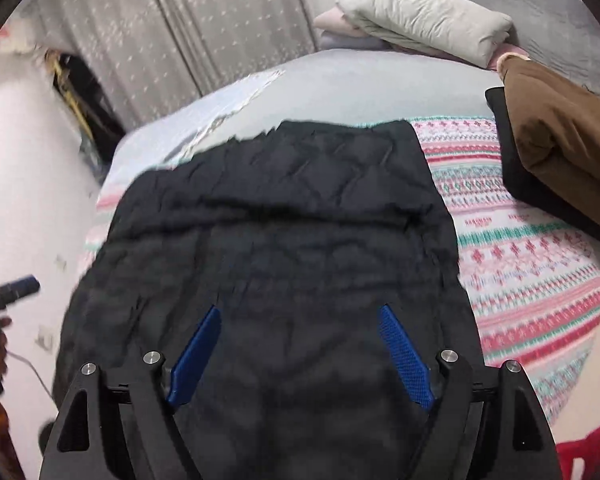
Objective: Fold large clothes
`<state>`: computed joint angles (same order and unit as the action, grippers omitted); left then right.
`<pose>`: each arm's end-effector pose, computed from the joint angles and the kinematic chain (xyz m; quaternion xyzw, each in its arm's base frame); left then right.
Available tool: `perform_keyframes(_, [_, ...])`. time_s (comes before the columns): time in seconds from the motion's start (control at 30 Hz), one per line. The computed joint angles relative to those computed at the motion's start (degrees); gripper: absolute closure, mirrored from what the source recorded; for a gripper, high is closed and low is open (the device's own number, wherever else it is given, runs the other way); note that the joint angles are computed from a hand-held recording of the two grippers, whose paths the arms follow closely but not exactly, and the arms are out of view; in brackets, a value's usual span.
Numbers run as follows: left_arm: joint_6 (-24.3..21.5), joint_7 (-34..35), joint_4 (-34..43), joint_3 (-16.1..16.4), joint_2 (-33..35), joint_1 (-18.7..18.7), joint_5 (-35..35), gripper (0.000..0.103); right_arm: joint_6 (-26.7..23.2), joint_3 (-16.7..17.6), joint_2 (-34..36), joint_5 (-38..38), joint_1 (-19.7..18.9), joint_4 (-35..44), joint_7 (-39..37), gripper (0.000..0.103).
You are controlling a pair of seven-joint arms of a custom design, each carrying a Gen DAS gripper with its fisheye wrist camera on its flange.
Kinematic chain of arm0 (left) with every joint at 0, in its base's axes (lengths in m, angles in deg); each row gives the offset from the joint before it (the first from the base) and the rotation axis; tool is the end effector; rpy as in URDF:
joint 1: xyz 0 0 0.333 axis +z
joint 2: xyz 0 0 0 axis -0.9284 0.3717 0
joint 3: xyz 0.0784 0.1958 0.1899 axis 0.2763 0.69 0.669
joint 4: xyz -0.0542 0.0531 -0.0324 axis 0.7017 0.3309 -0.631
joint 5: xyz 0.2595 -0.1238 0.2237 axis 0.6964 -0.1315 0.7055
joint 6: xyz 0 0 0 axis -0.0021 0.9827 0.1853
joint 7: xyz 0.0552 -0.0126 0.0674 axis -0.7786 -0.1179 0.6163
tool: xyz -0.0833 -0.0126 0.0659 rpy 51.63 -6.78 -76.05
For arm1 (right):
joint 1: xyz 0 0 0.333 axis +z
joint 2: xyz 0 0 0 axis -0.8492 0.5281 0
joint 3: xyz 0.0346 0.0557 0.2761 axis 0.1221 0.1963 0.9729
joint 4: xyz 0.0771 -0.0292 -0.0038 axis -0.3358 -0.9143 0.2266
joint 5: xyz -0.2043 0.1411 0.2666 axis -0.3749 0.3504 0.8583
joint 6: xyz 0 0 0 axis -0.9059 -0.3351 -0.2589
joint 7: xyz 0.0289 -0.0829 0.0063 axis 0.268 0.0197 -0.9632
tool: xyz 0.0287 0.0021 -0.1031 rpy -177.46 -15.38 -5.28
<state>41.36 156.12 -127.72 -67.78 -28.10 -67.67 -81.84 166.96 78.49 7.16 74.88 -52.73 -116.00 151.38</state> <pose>0.6582 -0.0863 0.5999 -0.6476 0.7025 -0.2595 0.1406 0.6734 0.0600 0.5238 -0.6514 0.6735 -0.1327 0.3232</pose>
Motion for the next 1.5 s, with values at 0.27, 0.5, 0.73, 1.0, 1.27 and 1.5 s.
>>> perform_keyframes(0.27, [4.92, 6.78, -19.79, 1.18, -12.66, 3.15, -7.45, 0.003, -3.00, 0.23, -11.73, 5.76, -1.59, -15.52, -6.26, 0.020])
perform_keyframes(0.5, [3.74, 17.33, -28.86, 3.58, -18.37, 3.81, -17.24, 0.003, -6.38, -1.97, -19.46, 15.44, -3.44, -25.27, -13.32, 0.020])
perform_keyframes(0.73, [1.78, 20.05, -32.47, 5.48, -17.78, 4.76, -24.73, 0.003, -6.25, -3.68, -21.07, 13.49, -4.52, -30.79, -9.09, 0.020])
perform_keyframes(1.0, [1.70, 20.05, -32.96, 5.21, -14.42, 6.32, -27.40, 0.003, -7.94, -3.96, -17.76, 18.16, -5.80, -31.00, -8.10, 0.020])
perform_keyframes(1.27, [-3.62, 21.81, -33.03, 3.99, -13.67, 8.86, -36.42, 0.035, -12.42, -3.54, -17.15, 25.31, -6.74, -29.68, -11.12, 0.057])
perform_keyframes(1.5, [-1.07, 25.50, -36.33, 4.64, -19.63, 6.41, -40.15, 0.081, -10.99, -2.92, -18.26, 28.87, -6.07, -30.63, -13.95, 0.090])
